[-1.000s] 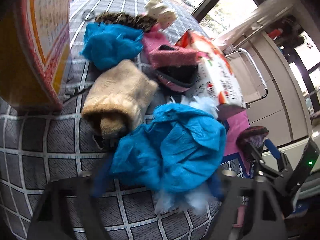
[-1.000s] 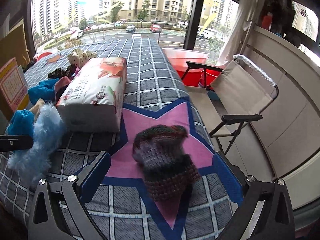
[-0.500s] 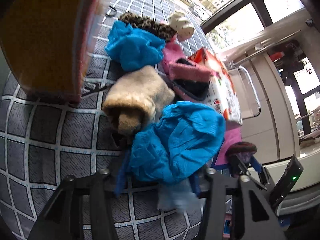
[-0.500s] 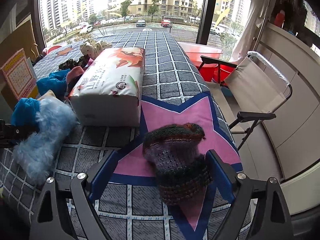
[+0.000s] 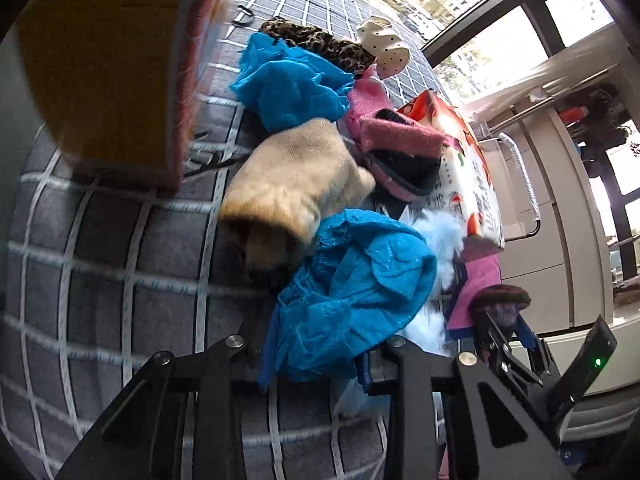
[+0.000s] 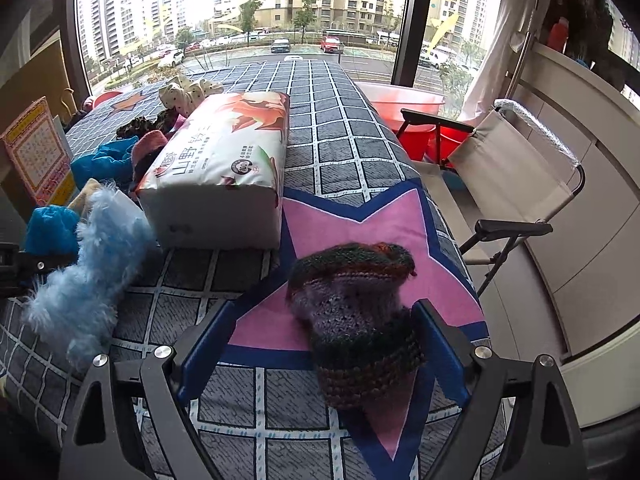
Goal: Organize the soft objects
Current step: 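Close the left gripper on the blue cloth while the right gripper grasps the purple-green knitted hat, then carry the blue cloth with the left gripper while the right gripper carries the hat over the white box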
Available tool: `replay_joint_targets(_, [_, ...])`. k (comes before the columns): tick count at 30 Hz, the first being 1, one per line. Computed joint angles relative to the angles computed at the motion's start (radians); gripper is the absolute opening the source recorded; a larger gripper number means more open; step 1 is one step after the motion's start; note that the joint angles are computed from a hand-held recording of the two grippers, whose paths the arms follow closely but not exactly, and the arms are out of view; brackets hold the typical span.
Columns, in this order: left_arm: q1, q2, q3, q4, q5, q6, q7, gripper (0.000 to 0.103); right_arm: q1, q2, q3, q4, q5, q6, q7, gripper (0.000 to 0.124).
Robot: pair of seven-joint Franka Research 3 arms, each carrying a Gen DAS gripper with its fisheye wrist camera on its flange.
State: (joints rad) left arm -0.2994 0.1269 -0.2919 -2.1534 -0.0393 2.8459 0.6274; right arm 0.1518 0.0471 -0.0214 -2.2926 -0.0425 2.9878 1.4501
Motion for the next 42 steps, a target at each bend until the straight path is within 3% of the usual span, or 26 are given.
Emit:
replay_joint_targets(5, [-0.006,0.013,-0.004,0.002,0.000,0.000,-0.006,0.035,0.002,0.007,-0.004,0.005,-0.016,0.000,0.009,0.090])
replay_joint_targets(9, [-0.023,0.022,0.023,0.008,0.094,0.013,-0.072,0.034,0.007,0.026,-0.012,0.016,-0.043,0.005,0.025,0.090])
replay_joint_targets(11, [-0.029,0.022,0.031,0.019,0.142,-0.013,-0.094,0.028,0.010,0.034,-0.019,0.019,-0.056,0.007,0.034,0.090])
replay_joint_targets(12, [-0.036,0.020,0.037,0.023,0.177,-0.023,-0.111,0.027,-0.001,0.035,-0.011,0.018,-0.063,0.011,0.041,0.080])
replay_joint_targets(13, [-0.051,0.012,0.052,0.025,0.242,-0.038,-0.152,0.026,0.018,0.030,-0.038,0.014,-0.093,0.019,0.076,0.060])
replay_joint_targets(15, [-0.084,-0.007,0.079,0.042,0.423,-0.097,-0.262,0.025,-0.014,0.010,0.002,0.003,0.057,0.018,-0.037,0.044])
replay_joint_targets(17, [-0.093,-0.024,0.077,0.052,0.537,-0.150,-0.318,0.025,-0.036,-0.011,0.040,-0.004,0.285,0.015,-0.201,0.043])
replay_joint_targets(22, [-0.079,-0.034,0.049,0.068,0.599,-0.205,-0.332,0.025,-0.021,-0.020,0.028,-0.007,0.321,0.008,-0.220,0.039])
replay_joint_targets(27, [-0.072,-0.058,0.033,0.076,0.613,-0.221,-0.298,0.025,-0.006,-0.043,0.036,-0.014,0.401,0.008,-0.272,0.039])
replay_joint_targets(32, [-0.065,-0.031,0.022,0.141,0.551,-0.231,-0.177,0.025,0.005,-0.068,0.032,-0.015,0.450,-0.014,-0.273,0.037])
replay_joint_targets(36, [-0.075,0.038,0.020,0.263,0.520,-0.300,-0.064,0.025,0.010,-0.080,0.026,0.014,0.517,-0.055,-0.293,0.036])
replay_joint_targets(42, [-0.103,0.195,0.028,0.514,0.465,-0.426,0.093,0.025,-0.002,-0.034,0.026,0.112,0.398,-0.097,-0.155,0.036])
